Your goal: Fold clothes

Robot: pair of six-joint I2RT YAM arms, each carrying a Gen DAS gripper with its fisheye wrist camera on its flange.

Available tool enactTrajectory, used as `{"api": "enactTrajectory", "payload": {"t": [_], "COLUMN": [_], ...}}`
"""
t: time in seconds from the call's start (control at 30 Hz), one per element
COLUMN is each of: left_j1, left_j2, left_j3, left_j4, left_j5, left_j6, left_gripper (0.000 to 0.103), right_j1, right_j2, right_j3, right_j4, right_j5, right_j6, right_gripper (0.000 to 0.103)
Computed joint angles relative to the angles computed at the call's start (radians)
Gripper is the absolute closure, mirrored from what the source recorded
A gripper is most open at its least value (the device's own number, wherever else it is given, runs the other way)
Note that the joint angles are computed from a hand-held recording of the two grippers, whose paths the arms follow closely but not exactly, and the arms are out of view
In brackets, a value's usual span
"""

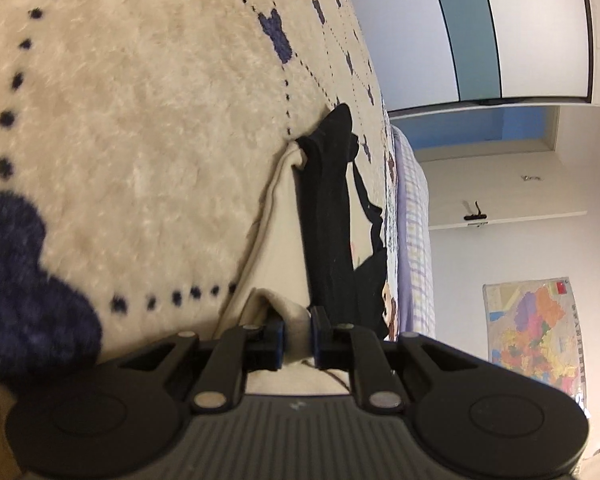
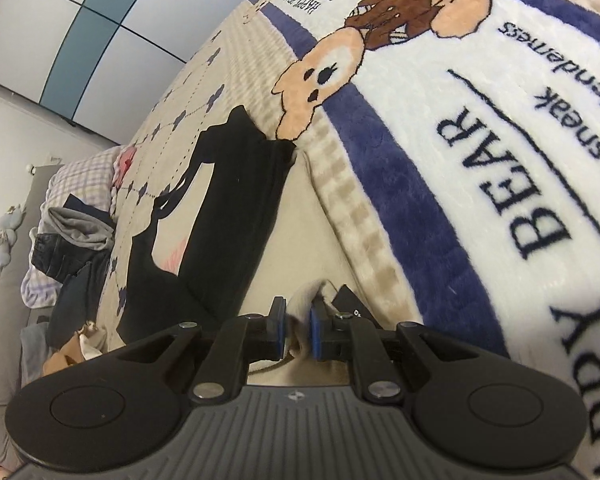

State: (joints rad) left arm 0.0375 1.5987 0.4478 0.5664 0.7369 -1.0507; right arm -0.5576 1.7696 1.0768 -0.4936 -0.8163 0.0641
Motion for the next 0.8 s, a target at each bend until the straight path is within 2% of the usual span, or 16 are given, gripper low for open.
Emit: {"api": "enactTrajectory", "payload": {"t": [0.13, 0.3, 0.37, 0.4, 0.43, 0.47, 0.53, 0.6, 0.73, 0.8], "left_j1": [0.005, 0.006, 0.004, 0.003, 0.004, 0.005, 0.009, 0.009, -0.013, -0.032], "left_j2": [0.057, 0.153, 0.188, 0.207, 0.217, 0.224, 0.201, 0.153, 0.008, -0.048], "left_j3": [-0.015, -0.050, -0.064, -0.071, -0.078, -0.086, -0.086, -0.073, -0.013, 0.015], "left_j4": [0.128, 0.365, 0.464, 0.513, 0.554, 0.590, 0.563, 0.469, 0.147, 0.027], "left_j5": [-0.002, -0.022, -0.035, -0.043, -0.051, -0.060, -0.071, -0.075, -0.131, -0.173], "left_j6": [-0.072, -0.252, -0.320, -0.354, -0.379, -0.399, -0.386, -0.328, -0.081, 0.033], "left_gripper": [0.087, 0.085, 0.080, 0.074, 0.067, 0.064, 0.062, 0.062, 0.061, 0.059], "right_j1": [-0.015, -0.050, -0.065, -0.072, -0.084, -0.093, -0.110, -0.116, -0.099, -0.084], "right_j2": [0.050, 0.105, 0.117, 0.121, 0.117, 0.109, 0.092, 0.072, 0.026, 0.004], "right_j3": [0.026, 0.029, 0.024, 0.019, 0.001, -0.016, -0.030, -0.026, -0.017, -0.021], "right_j4": [0.014, 0.066, 0.092, 0.109, 0.154, 0.198, 0.238, 0.219, 0.142, 0.118], "right_j5": [-0.048, -0.142, -0.183, -0.204, -0.232, -0.248, -0.251, -0.218, -0.131, -0.109], "right_j6": [0.069, 0.244, 0.306, 0.339, 0.387, 0.430, 0.465, 0.430, 0.273, 0.197], "right_gripper": [0.087, 0.086, 0.083, 0.081, 0.076, 0.071, 0.069, 0.069, 0.069, 0.069]}}
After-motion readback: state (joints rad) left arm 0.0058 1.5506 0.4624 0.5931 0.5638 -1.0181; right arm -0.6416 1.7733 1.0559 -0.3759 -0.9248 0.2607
